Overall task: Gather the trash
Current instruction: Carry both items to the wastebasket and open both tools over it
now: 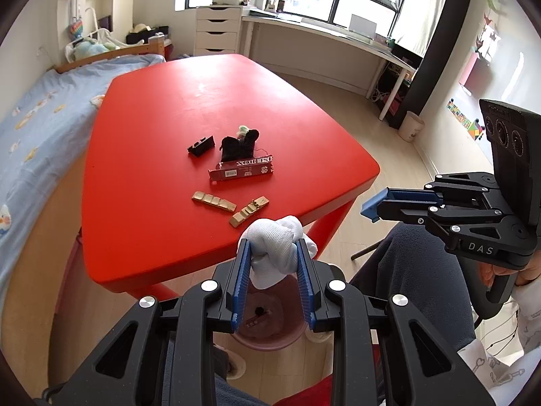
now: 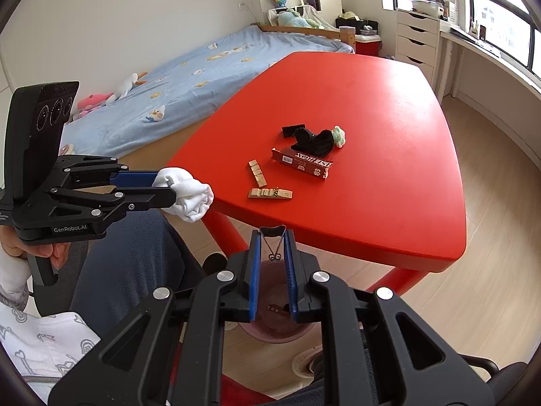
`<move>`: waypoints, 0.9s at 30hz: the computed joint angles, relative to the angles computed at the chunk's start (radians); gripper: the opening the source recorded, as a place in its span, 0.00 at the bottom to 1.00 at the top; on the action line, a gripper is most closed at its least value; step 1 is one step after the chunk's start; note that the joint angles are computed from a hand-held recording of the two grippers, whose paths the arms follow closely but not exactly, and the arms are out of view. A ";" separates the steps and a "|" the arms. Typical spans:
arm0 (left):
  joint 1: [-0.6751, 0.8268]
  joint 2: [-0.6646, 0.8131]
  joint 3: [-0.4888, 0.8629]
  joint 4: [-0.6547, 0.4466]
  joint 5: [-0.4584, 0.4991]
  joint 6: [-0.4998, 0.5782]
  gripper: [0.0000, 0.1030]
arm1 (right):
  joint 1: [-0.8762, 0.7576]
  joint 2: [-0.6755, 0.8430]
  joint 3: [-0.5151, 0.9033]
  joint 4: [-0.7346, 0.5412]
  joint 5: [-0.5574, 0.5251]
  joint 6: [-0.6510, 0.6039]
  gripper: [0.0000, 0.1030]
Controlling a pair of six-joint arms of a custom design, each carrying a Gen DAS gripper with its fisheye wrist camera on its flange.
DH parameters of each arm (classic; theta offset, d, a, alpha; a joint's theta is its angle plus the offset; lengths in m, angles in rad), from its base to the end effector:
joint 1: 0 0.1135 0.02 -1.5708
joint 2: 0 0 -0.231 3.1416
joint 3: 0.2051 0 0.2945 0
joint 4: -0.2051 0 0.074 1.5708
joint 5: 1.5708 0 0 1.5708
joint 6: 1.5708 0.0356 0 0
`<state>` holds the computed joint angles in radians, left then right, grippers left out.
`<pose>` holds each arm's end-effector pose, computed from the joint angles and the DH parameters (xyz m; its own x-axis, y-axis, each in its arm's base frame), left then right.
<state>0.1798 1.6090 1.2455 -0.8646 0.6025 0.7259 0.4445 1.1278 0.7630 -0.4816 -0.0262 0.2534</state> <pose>0.3523 0.0435 0.2006 -0.6665 0.4347 -0.6056 0.6451 0.7435 -0.1761 0.2563 0.1231 0.1933 -0.7662 -0.0873 -0.6366 -0.2618 0.9472 0.1851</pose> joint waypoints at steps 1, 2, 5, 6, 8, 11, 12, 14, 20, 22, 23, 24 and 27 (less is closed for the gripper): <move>0.002 -0.006 -0.008 -0.004 0.000 0.005 0.26 | 0.006 -0.004 -0.007 0.000 0.002 0.005 0.13; 0.005 -0.011 -0.017 -0.007 0.000 0.012 0.26 | 0.011 -0.008 -0.013 0.000 0.001 0.010 0.13; 0.008 -0.028 -0.037 -0.016 -0.002 0.028 0.26 | 0.025 -0.015 -0.028 0.005 0.000 0.021 0.13; 0.009 -0.030 -0.040 -0.018 -0.001 0.031 0.26 | 0.028 -0.017 -0.032 0.008 -0.001 0.024 0.13; 0.010 -0.039 -0.051 -0.018 -0.003 0.037 0.26 | 0.032 -0.014 -0.034 0.012 -0.005 0.028 0.13; 0.012 -0.042 -0.051 -0.023 -0.002 0.043 0.26 | 0.037 -0.003 -0.030 0.019 -0.010 0.031 0.13; 0.014 -0.046 -0.054 -0.026 0.000 0.046 0.26 | 0.038 -0.005 -0.031 0.019 -0.010 0.031 0.13; 0.014 -0.049 -0.055 -0.028 0.002 0.048 0.26 | 0.032 -0.001 -0.029 0.022 -0.015 0.028 0.13; 0.012 -0.054 -0.059 -0.027 0.002 0.049 0.26 | 0.027 -0.002 -0.029 0.021 -0.024 0.023 0.13; 0.012 -0.054 -0.060 -0.028 0.002 0.049 0.26 | 0.023 -0.005 -0.029 0.019 -0.029 0.021 0.13; 0.011 -0.055 -0.060 -0.029 0.000 0.050 0.26 | 0.023 -0.006 -0.030 0.019 -0.031 0.021 0.13; 0.011 -0.055 -0.060 -0.029 0.000 0.052 0.26 | 0.022 -0.005 -0.030 0.020 -0.032 0.020 0.13; 0.008 -0.054 -0.058 -0.034 -0.001 0.060 0.32 | 0.022 -0.001 -0.029 0.020 -0.034 0.018 0.17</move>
